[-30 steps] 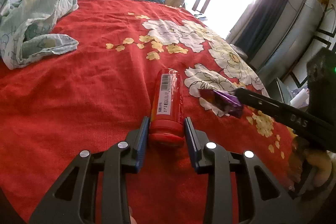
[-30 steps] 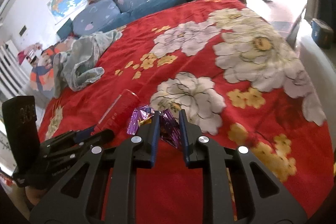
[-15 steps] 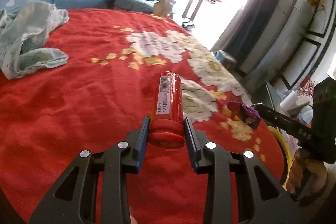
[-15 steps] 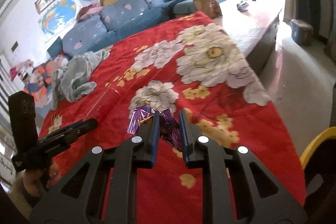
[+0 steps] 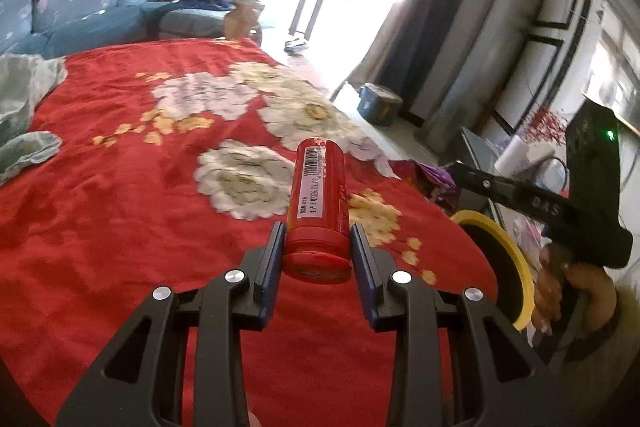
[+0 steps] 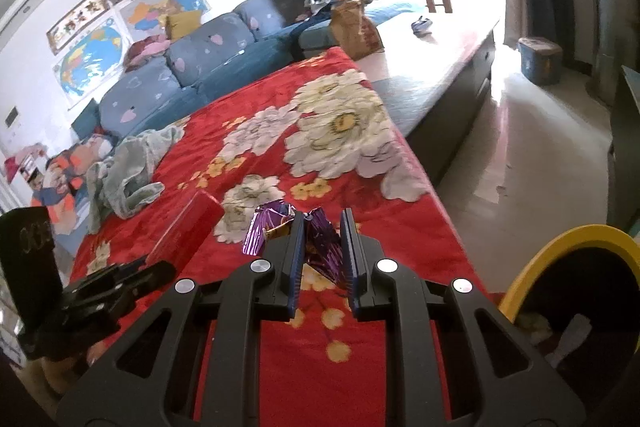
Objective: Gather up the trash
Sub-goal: 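Lift the purple wrapper and red bottle and carry both over the yellow bin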
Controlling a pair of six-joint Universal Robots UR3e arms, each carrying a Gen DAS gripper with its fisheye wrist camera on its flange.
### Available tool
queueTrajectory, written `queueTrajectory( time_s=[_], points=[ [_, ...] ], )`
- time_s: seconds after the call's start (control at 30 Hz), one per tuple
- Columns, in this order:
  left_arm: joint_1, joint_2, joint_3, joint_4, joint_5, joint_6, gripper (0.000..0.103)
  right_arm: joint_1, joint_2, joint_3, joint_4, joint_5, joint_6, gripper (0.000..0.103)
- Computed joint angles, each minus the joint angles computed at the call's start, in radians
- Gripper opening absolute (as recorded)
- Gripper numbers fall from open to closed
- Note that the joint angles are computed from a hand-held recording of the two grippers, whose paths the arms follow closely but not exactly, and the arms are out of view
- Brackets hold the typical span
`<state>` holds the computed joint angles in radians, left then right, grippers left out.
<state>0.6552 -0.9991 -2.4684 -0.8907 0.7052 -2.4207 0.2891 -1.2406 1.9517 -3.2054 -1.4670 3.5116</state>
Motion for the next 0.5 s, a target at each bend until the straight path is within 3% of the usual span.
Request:
queueTrajectory(
  time_s=[0.5],
  points=[
    [-0.120,0.116,-0.016,-0.066,-0.006,0.016,0.031,-0.092,-0.206,0.235,-0.053,-0.025,-0.001,0.013]
  ],
)
